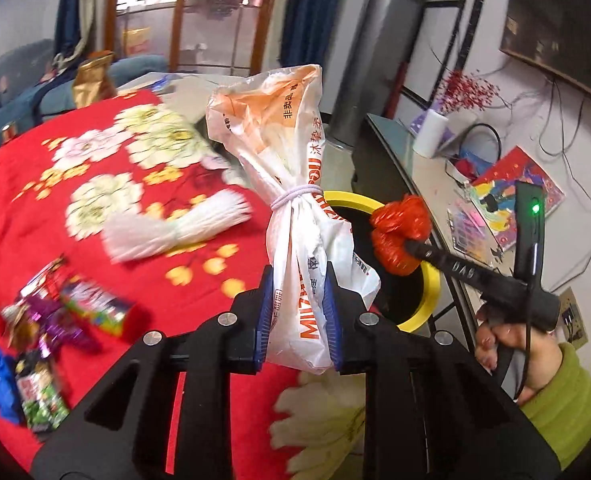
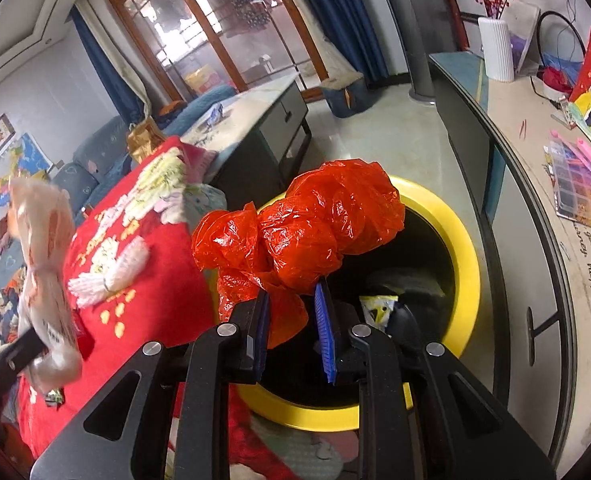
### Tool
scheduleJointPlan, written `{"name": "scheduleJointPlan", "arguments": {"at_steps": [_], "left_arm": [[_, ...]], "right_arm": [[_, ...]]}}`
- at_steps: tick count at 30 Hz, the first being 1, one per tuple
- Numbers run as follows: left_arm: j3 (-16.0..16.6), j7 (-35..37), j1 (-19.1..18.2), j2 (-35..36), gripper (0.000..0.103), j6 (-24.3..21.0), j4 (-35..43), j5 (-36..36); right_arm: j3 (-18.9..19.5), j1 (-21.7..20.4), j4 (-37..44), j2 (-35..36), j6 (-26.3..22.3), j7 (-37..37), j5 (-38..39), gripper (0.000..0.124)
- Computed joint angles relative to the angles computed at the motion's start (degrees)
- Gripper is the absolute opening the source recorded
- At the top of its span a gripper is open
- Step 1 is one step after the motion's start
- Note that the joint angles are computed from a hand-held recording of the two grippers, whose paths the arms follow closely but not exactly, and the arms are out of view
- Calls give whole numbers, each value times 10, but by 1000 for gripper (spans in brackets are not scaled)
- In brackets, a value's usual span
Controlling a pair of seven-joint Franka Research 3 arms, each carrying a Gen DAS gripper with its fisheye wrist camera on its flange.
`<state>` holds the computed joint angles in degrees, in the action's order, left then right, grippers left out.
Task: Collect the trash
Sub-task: 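Carry the clear bag and red bag over the yellow bin and open both tools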
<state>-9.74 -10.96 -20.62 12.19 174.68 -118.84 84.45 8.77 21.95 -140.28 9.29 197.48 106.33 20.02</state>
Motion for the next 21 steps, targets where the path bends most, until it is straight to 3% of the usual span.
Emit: {"name": "scheduleJointPlan", "arguments": {"at_steps": [8, 11, 15, 17, 21], "left_arm": [[2, 154, -23, 66, 17, -9, 63, -135], [4, 209, -34, 89, 18, -16, 86, -179], [7, 273, -44, 115, 27, -23, 112, -237], [20, 283, -56, 124, 40, -14, 121, -247], [68, 260, -98, 124, 56, 6, 124, -234]], "right_arm": [[61, -95, -9, 15, -16, 74, -123, 21], [72, -111, -9, 20, -25, 86, -147, 23], [53, -95, -13, 16, -27, 79, -133, 34], [41, -84, -19, 12, -21, 73, -122, 38], [-4, -31, -28, 2, -12, 35, -61, 47]]}}
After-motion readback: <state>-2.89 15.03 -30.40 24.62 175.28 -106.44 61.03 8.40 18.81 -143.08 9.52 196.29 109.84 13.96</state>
